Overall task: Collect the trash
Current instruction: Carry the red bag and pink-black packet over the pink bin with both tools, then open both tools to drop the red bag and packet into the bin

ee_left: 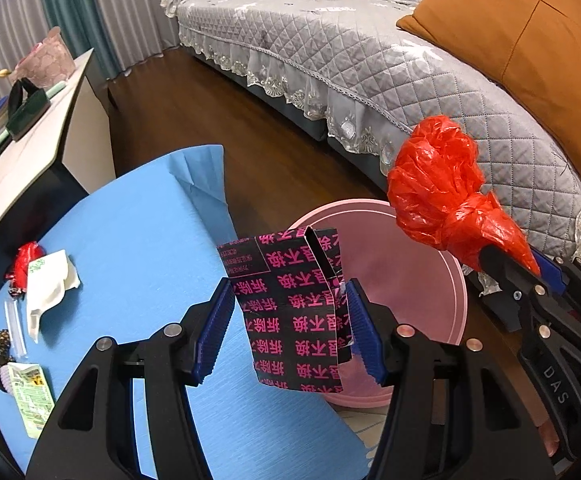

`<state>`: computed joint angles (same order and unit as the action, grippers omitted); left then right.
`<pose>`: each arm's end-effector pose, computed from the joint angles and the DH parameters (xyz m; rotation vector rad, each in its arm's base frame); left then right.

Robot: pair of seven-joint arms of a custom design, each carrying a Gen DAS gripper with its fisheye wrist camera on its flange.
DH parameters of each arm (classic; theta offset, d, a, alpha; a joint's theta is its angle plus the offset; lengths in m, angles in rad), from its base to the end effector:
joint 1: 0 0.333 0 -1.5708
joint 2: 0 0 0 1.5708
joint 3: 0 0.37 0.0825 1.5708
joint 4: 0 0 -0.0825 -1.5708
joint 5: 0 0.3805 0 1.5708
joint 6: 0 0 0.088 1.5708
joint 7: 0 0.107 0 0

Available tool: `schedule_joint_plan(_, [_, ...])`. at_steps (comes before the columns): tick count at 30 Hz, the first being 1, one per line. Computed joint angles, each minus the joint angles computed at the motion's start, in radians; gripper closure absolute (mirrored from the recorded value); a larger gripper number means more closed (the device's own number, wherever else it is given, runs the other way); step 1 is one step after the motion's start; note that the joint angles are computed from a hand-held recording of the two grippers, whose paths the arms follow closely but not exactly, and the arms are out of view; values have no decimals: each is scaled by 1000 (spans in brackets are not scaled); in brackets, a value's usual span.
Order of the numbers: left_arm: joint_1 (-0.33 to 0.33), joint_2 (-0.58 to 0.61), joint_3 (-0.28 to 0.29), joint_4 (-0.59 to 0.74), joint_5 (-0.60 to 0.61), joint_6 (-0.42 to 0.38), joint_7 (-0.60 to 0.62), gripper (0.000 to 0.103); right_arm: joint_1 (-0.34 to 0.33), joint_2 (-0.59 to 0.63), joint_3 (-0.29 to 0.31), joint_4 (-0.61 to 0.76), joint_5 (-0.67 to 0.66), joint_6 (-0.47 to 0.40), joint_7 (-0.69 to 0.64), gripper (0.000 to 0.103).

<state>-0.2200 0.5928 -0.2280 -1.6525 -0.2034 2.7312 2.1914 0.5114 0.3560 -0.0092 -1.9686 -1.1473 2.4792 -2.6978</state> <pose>0.6936 -0.2874 0.3742 -1.0227 2.6411 -0.7245 0.5611 0.3124 0.3571 -1.1740 2.2753 -0.8209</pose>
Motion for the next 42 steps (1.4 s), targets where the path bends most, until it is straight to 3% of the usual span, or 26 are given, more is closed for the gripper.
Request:
schedule_joint_plan(15, [-39,50,32,56,60,-58,-21,47,-14,35,-13,10,81,76,-82,82])
schedule_joint_plan(26, [-37,80,20,79,67,-95,-19,46,-14,54,-28,11,164,100,-149,81])
schedule_joint_plan(29, [-59,96,39,104,87,-127,-40,36,-9,52,-32,10,182,78,-147,70])
schedule_joint_plan(31, [-87,102,72,111,122,-122,-79,27,-9,51,-29,12,207,53,-150,49])
schedule_joint_plan(34, [-102,114,98,126,161,-112,-123,17,-8,45,-33,0,205,49,-122,33])
schedule_joint_plan(42, [-80,107,89,126,187,-140,-150,17,-4,45,-33,13,186,52,-131,26])
